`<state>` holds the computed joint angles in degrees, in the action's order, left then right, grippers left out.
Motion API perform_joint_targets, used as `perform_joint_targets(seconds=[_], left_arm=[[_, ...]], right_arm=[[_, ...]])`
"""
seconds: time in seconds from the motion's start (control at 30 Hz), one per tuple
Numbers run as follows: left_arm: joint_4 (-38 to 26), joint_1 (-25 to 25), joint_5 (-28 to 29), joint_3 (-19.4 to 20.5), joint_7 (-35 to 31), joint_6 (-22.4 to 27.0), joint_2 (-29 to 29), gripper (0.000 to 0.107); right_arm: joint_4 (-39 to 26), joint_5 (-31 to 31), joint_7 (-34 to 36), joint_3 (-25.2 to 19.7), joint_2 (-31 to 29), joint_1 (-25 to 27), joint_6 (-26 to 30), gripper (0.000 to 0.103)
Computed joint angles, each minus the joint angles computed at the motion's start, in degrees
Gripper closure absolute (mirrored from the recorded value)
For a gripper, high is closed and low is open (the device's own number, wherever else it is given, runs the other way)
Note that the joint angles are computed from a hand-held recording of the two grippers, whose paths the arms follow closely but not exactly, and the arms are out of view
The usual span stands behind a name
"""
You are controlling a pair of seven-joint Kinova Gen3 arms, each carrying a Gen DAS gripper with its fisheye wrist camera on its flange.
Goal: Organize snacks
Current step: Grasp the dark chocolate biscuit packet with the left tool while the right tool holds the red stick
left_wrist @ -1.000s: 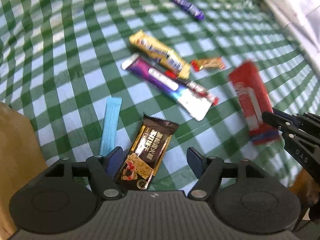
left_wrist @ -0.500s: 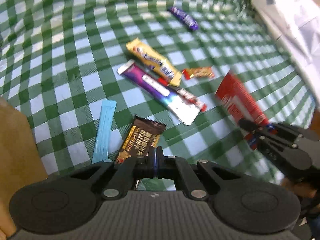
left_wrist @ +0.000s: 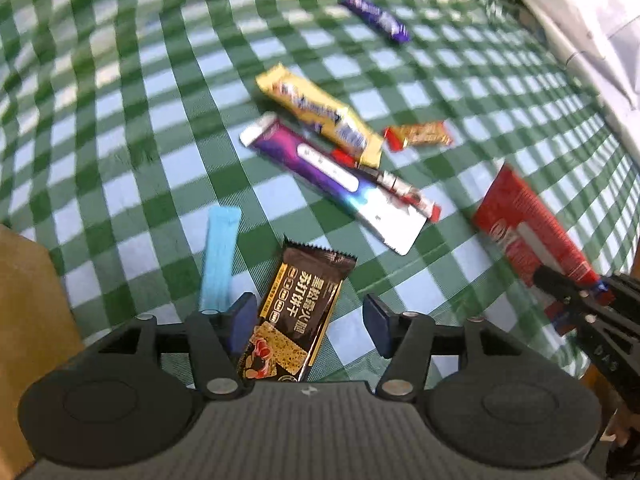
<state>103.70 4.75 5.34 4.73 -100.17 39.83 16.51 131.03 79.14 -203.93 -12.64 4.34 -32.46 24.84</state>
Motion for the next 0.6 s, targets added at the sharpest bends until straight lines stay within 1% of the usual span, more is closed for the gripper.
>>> perform_joint_targets(seconds=[0.07, 0.13, 0.2, 0.23, 0.27, 0.3, 0.33, 0.4, 0.47, 0.53, 0.6], left_arm=[[-0.1, 1.5, -2.5, -0.5, 0.9, 0.0, 1.5, 0.043], [0.5, 3.2, -5.2, -1.6, 3.2, -1.0, 2.3, 0.04], [0.7, 3.0, -5.6, -1.7, 4.2, -0.8, 3.1, 0.04], [1.5, 2.7, -5.4, -1.6, 4.3, -2.0, 2.7, 0.041], [1.9, 2.8, -5.7, -1.7, 4.8, -2.5, 2.2, 0.059], [2.1, 2.3, -5.3, -1.4, 4.6, -2.6, 1.8, 0.064], [2.0, 1.5, -4.2, -1.0, 4.2, -2.1, 1.5, 0.065], [2.6, 0.2, -2.0, -0.4, 3.8, -1.9, -0.2, 0.065], [4.3, -1.3, 0.6, 0.1, 2.3, -2.3, -3.5, 0.065], [5.8, -3.2, 5.1, 0.7, -0.4, -1.8, -7.0, 0.065], [7.7, -4.3, 8.6, 0.1, -2.4, -0.6, -11.8, 0.065]], right_arm=[[-0.2, 0.4, 0.3, 0.1, 0.8, 0.1, -0.3, 0.094], [-0.4, 0.7, 0.1, 0.6, 1.7, 0.5, -1.3, 0.094], [-0.8, -0.5, 1.3, 1.2, 2.7, 1.1, -2.4, 0.093], [-1.0, -0.9, 1.7, 1.5, 3.3, 1.3, -3.1, 0.092], [-1.0, -0.4, 1.1, 1.9, 3.7, 1.3, -3.5, 0.092], [-1.0, 0.7, 0.1, 2.3, 4.1, 1.4, -4.0, 0.092], [-1.1, 1.0, 0.0, 2.6, 4.6, 1.6, -4.8, 0.092], [-1.6, -0.9, 1.8, 2.8, 5.2, 2.1, -5.4, 0.093], [-1.6, -1.0, 1.3, 3.0, 4.6, 1.0, -4.3, 0.094], [-0.7, 0.7, -1.7, 2.5, 2.7, -0.1, -3.0, 0.094], [0.1, -0.1, -2.4, 1.4, -0.1, -0.3, -2.4, 0.094]])
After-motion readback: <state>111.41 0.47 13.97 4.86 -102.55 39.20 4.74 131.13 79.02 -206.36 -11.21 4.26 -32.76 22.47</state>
